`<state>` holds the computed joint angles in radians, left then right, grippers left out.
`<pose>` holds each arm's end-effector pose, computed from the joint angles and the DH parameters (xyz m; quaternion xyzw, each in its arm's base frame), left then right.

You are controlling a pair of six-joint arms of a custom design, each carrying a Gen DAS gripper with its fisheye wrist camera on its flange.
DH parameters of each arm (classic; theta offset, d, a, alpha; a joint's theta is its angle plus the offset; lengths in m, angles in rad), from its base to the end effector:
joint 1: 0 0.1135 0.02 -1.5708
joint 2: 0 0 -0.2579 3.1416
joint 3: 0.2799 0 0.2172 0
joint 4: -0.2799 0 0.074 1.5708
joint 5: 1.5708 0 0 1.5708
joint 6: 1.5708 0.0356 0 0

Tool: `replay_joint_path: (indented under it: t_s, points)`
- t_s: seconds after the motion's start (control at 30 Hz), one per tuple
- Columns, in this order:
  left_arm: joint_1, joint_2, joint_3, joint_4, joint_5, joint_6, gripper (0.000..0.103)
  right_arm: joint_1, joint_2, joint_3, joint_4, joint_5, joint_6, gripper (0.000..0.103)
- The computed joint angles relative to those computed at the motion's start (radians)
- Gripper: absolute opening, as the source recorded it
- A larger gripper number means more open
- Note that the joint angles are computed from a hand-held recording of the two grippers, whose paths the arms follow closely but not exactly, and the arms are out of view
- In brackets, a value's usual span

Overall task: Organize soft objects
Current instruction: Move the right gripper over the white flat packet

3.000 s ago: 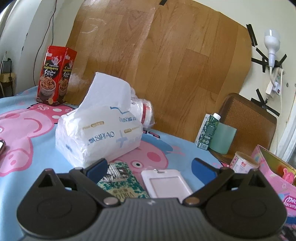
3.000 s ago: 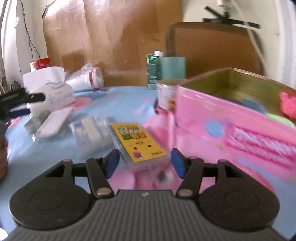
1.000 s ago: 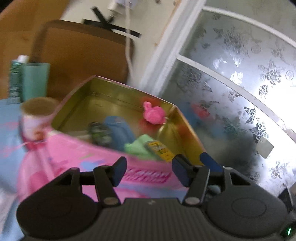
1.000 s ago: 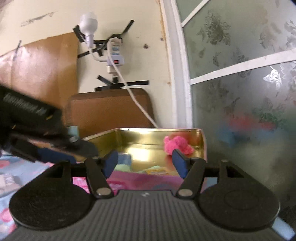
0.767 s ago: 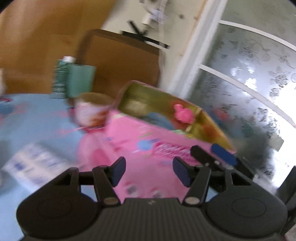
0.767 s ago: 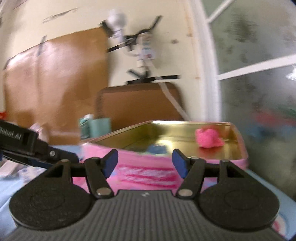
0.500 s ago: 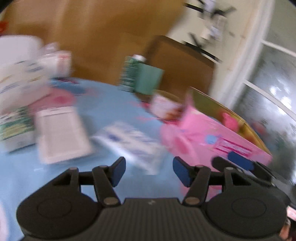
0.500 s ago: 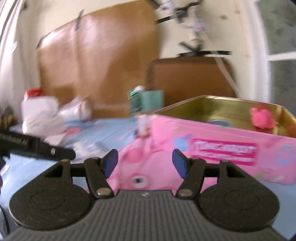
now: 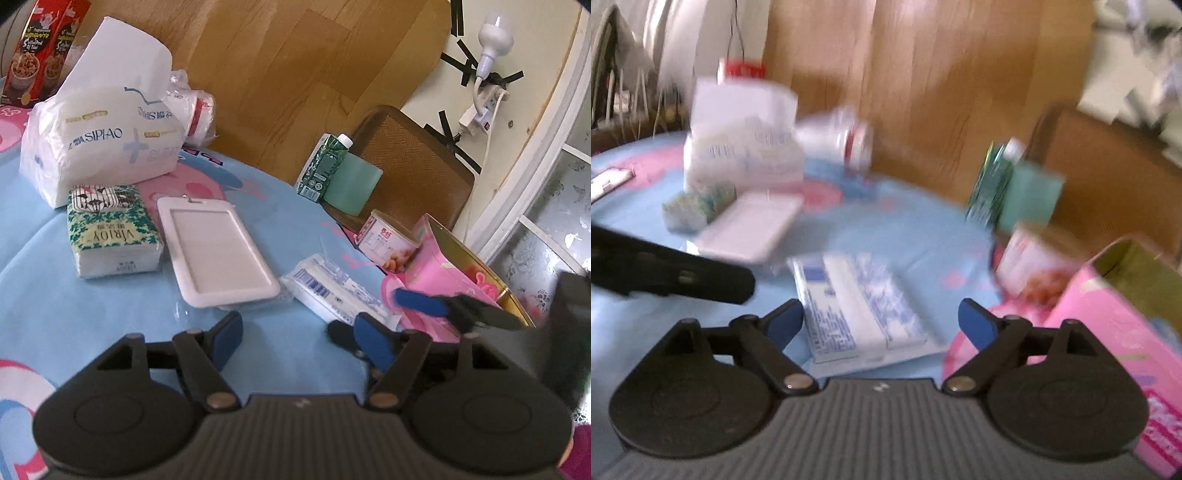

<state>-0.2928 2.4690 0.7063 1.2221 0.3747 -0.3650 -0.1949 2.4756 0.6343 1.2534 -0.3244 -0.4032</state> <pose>0.3148 -0.1085 0.0027 0.0608 0.8578 -0.3097 0.4057 0.3107 -0.0498 -0.0041 -0.1662 0.8574 -0.0012 0.4870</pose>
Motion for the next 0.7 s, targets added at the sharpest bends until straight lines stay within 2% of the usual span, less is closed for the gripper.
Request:
replay_joint_path:
  t_s: [0.03, 0.07, 0.17, 0.23, 0.3, 0.47, 0.57, 0.7]
  points:
    - [0.0, 0.003, -0.001, 0.004, 0.002, 0.003, 0.072, -0.009, -0.011, 0.02, -0.042, -0.022, 0.02, 0.089]
    - [-0.001, 0.004, -0.001, 0.005, 0.003, 0.006, 0.073, -0.018, -0.017, 0.034, -0.074, -0.039, 0.031, 0.079]
    - [0.002, 0.009, 0.013, -0.004, 0.014, 0.001, 0.075, -0.037, -0.006, -0.005, -0.002, -0.05, 0.064, 0.072]
    - [0.008, 0.013, 0.018, -0.004, 0.025, -0.004, 0.076, -0.045, 0.01, -0.055, 0.086, -0.028, 0.117, 0.072]
    - [0.009, 0.014, 0.019, -0.003, 0.029, -0.005, 0.076, -0.072, 0.03, -0.116, 0.166, -0.068, 0.147, 0.072]
    - [-0.025, -0.008, 0.018, -0.038, -0.035, 0.033, 0.077, -0.04, 0.074, -0.196, 0.294, -0.025, 0.095, 0.076]
    - [-0.043, -0.017, 0.013, -0.049, -0.065, 0.058, 0.08, -0.022, 0.07, -0.175, 0.267, 0.0, 0.086, 0.079]
    - [-0.047, -0.019, 0.011, -0.055, -0.067, 0.066, 0.083, -0.042, 0.064, -0.169, 0.249, -0.027, 0.101, 0.084]
